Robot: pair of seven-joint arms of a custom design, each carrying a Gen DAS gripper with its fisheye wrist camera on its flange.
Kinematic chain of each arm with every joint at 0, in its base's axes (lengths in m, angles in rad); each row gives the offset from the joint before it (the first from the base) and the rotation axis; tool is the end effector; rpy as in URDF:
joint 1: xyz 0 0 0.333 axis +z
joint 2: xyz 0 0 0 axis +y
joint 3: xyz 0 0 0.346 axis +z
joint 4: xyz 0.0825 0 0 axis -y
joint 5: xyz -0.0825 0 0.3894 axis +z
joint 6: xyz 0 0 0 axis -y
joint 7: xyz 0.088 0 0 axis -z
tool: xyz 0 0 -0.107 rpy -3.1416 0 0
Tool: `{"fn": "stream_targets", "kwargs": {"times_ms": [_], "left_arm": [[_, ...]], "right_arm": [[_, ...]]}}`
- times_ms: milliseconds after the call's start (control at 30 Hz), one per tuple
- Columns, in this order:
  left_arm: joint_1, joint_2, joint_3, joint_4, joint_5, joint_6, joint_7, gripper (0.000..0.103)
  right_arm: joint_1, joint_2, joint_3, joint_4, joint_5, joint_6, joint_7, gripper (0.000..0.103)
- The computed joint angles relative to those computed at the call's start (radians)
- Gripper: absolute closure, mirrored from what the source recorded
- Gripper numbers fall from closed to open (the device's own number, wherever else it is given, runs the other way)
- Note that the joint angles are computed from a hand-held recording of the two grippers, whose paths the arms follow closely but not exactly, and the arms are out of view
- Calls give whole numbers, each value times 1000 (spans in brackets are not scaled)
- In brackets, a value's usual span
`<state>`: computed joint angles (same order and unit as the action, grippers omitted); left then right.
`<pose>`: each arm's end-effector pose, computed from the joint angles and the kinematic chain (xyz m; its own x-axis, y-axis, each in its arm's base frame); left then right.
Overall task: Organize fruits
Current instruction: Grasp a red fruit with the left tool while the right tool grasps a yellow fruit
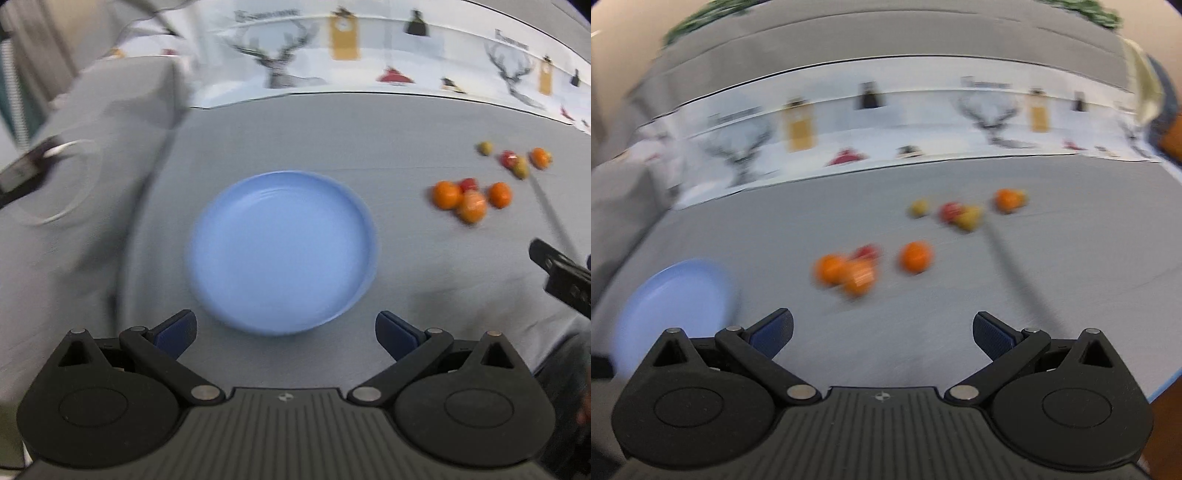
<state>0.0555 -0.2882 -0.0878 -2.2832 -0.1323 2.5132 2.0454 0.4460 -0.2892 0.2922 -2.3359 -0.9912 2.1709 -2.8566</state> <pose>0.4989 -0.0187 0.5531 -0.3740 -0.9169 -0.1393 -0.7845 0.3928 -0.4799 0.3673 0.3016 0.4999 -0.5055 -0.8596 -0.0741 -0.4930 0.3583 -0.7928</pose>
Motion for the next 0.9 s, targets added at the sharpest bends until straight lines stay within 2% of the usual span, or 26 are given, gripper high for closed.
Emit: {"fn": "stream_targets", "kwargs": {"times_ms": [167,300,467,533,600,733,767,800,833,900], "left_arm": [[-52,113,-63,71,11,-7,-88,0],[-92,210,-95,141,99,21,-186,0],[-157,336,-102,256,203,56,-235,0],[-178,381,-99,303,202,60,-201,0],[-197,429,-99,351,190,63,-163,0],[-233,524,-102,443,175,43,-88,0],[-242,543,-102,462,174,32,-69,0],[-249,564,-104,488,174,3,-42,0],[-254,583,-107,515,170,-35,-11,0],[-261,616,-114,565,156,-114,60,0]], "right_arm": [[-82,17,-79,-60,-30,38,17,1],[-167,44,-151,-91,-80,185,52,1],[-239,151,-186,-46,-191,274,97,1],[-251,192,-197,-25,-285,302,123,8],[-258,220,-217,-14,-382,357,151,32],[-256,264,-238,15,-427,340,154,34],[-256,270,-244,19,-442,339,169,44],[-256,268,-248,17,-452,329,182,62],[-255,259,-250,9,-443,313,187,69],[-267,238,-262,-18,-500,353,286,72]]}}
